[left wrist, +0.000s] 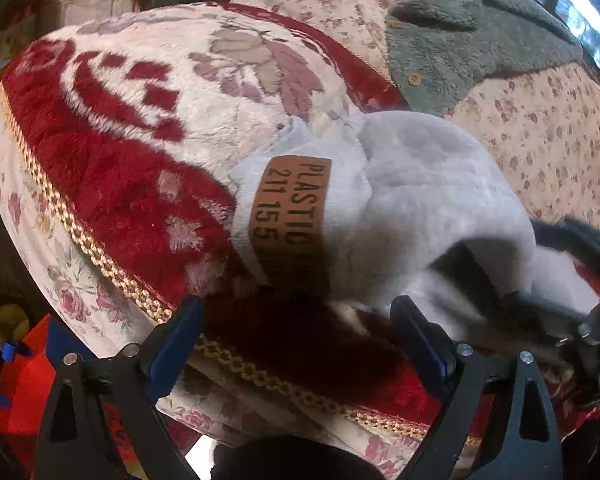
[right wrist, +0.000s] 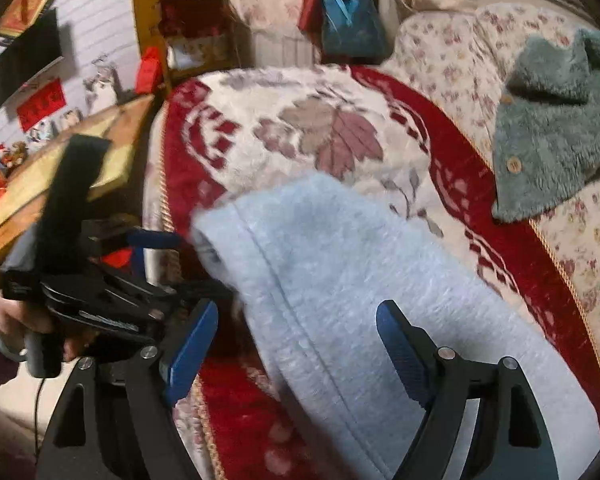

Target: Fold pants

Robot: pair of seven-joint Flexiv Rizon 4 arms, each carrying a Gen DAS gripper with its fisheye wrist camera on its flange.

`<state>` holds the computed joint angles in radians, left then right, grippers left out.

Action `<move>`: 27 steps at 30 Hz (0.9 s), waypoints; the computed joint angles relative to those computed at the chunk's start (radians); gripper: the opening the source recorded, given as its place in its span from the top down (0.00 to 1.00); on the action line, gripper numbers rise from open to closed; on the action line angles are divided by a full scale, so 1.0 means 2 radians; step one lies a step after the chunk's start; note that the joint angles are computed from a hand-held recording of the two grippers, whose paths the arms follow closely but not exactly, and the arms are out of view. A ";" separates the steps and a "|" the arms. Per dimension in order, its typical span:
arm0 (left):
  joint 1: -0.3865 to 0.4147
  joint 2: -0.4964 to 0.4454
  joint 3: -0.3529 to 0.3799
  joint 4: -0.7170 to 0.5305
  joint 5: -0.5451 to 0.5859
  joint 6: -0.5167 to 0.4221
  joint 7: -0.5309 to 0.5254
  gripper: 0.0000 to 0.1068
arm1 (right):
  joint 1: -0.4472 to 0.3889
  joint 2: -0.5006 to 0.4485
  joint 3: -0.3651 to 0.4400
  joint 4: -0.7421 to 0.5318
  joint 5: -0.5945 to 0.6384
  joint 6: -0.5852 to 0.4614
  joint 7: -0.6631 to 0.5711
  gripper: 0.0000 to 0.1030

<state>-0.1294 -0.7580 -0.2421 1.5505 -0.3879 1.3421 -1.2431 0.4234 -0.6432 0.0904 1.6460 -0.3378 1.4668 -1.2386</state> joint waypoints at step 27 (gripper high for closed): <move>-0.100 -0.126 0.180 -0.309 0.108 -0.140 -0.113 0.11 | -0.038 -0.008 0.053 -0.017 0.071 0.039 0.019 0.89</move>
<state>-0.3298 -1.0106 0.1176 0.9315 -0.1715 1.0611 -1.4693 0.3467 -0.6586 0.1956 1.6126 -0.1956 1.5450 -1.2007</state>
